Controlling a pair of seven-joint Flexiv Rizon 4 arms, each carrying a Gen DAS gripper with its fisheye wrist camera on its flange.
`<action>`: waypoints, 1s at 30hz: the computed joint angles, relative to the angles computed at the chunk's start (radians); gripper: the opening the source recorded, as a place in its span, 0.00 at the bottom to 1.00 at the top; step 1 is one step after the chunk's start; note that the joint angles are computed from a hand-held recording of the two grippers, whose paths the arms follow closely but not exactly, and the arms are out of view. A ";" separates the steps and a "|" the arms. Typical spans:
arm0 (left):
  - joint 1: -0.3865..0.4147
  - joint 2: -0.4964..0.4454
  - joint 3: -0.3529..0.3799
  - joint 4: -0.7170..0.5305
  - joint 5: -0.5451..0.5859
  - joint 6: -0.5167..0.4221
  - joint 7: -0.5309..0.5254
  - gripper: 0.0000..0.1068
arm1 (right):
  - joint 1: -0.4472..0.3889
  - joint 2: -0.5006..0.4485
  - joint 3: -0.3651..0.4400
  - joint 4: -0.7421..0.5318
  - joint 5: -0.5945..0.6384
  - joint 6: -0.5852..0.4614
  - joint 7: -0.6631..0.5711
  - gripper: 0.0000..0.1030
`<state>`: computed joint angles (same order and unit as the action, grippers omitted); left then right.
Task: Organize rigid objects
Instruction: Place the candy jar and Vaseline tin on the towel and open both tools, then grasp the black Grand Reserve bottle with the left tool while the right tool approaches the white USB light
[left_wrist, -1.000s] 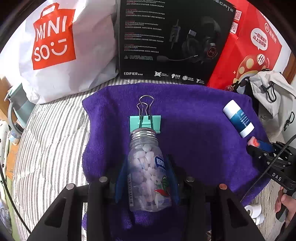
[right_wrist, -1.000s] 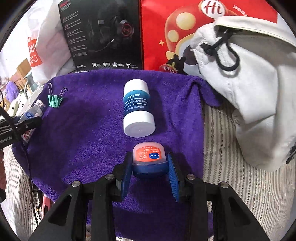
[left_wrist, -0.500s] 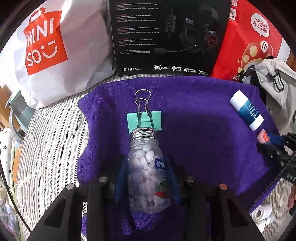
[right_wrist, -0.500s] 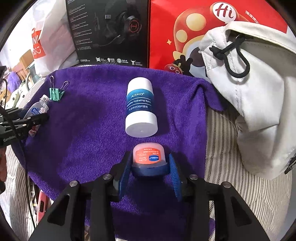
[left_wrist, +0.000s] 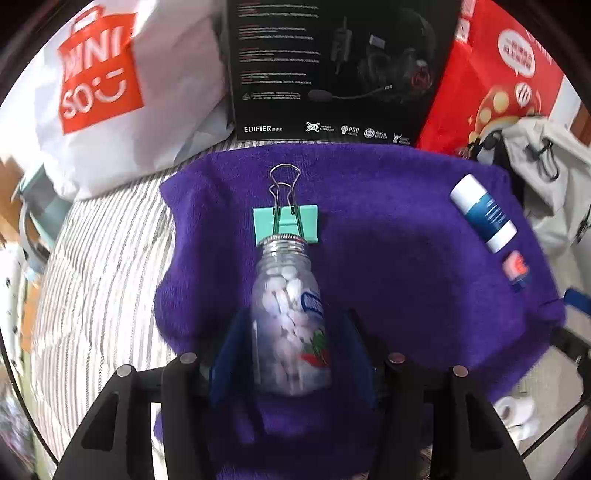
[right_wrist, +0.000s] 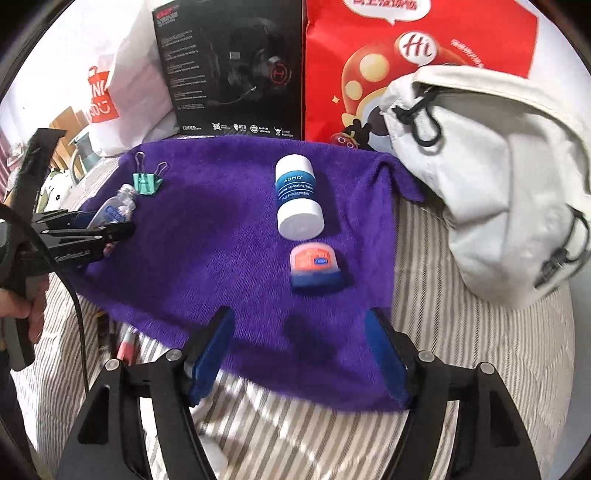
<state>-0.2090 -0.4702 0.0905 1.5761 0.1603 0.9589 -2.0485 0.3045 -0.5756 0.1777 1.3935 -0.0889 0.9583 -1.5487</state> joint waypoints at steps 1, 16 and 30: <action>0.003 0.011 -0.005 0.015 -0.011 0.012 -0.006 0.57 | -0.005 0.015 0.002 0.019 0.007 0.009 0.002 0.70; -0.078 0.158 -0.006 0.116 0.150 -0.060 -0.225 0.92 | -0.061 0.197 0.043 0.241 0.136 0.073 0.018 0.88; -0.096 0.111 -0.039 0.139 0.161 -0.055 -0.381 0.93 | -0.063 0.322 0.045 0.426 0.159 0.120 0.035 1.00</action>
<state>-0.3046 -0.3590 0.0519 1.7153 0.3213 0.9037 -2.4291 0.2415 -0.2533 0.2227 1.8199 0.0704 1.0786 -1.5142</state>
